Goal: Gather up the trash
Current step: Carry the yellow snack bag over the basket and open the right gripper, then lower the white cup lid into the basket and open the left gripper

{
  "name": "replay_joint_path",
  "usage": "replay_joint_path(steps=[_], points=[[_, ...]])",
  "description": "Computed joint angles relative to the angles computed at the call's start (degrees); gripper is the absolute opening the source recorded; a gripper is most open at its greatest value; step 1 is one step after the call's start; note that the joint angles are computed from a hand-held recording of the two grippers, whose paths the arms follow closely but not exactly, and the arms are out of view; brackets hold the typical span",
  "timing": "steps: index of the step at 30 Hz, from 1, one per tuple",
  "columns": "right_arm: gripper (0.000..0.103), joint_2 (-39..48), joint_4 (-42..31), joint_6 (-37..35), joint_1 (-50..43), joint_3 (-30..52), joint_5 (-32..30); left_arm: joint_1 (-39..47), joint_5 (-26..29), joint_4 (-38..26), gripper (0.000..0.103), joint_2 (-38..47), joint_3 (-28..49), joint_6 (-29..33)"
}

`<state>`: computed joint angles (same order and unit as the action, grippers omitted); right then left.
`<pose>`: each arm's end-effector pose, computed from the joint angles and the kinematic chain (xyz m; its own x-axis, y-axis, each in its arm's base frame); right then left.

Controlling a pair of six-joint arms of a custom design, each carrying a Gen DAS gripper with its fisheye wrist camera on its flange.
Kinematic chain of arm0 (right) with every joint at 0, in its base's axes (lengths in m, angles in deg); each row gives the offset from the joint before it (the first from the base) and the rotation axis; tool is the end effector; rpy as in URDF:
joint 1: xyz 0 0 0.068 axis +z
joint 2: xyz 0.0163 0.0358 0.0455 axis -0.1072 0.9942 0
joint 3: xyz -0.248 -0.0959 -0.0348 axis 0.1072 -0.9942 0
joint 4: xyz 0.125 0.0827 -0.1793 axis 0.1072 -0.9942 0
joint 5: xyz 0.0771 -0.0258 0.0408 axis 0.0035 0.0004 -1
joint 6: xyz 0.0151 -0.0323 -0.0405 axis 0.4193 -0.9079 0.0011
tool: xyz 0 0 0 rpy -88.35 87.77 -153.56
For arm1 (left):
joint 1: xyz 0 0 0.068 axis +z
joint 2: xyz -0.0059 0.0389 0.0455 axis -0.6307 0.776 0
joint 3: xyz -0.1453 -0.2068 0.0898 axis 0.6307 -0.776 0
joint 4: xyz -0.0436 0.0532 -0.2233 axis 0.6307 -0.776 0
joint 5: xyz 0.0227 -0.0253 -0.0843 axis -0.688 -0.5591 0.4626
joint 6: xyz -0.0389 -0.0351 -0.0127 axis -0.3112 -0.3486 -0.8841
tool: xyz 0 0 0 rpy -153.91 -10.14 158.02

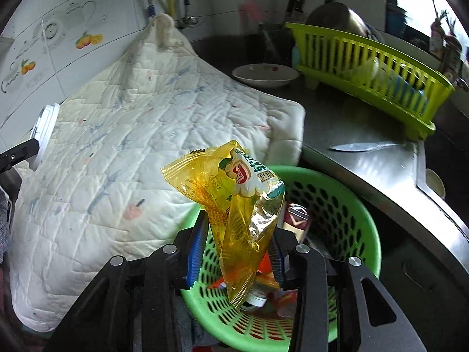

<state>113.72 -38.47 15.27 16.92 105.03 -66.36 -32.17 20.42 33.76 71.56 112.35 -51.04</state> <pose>0.2503 0.1033 0.0853 -0.7302 -0.0702 -0.6796 -0.1777 0.9800 0.0897 0.2515 0.0155 0.1308 -0.6399 0.0612 -0.7660 0.2940 0.9405 -0.1705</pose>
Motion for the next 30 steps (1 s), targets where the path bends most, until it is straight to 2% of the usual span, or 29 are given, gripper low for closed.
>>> replay_joint_path(steps=[7,10,12,20,26,30], points=[[0.048,0.6,6.8,-0.2,-8.2,-6.9,-2.3,-11.0,-5.4,1.3,0.084,1.3,0.5,-3.5],[0.057,1.2,9.2,-0.1,-10.5,-8.7,-4.1,-14.8,-7.4,1.5,0.084,3.0,1.6,-4.5],[0.059,1.4,11.3,-0.2,-11.6,-10.3,-4.6,-17.3,-8.7,1.7,0.084,4.4,2.6,-5.2],[0.070,-1.1,14.9,-0.1,-15.0,-14.9,-7.0,-24.6,-12.4,1.5,0.084,10.7,6.9,-7.1],[0.080,-3.5,18.9,-0.2,-16.0,-19.7,-6.1,-28.9,-15.3,0.8,0.084,16.7,11.4,-7.3],[0.082,-3.9,21.8,0.0,-16.1,-22.5,-5.7,-31.0,-17.7,-0.9,0.084,20.6,15.2,-7.6]])
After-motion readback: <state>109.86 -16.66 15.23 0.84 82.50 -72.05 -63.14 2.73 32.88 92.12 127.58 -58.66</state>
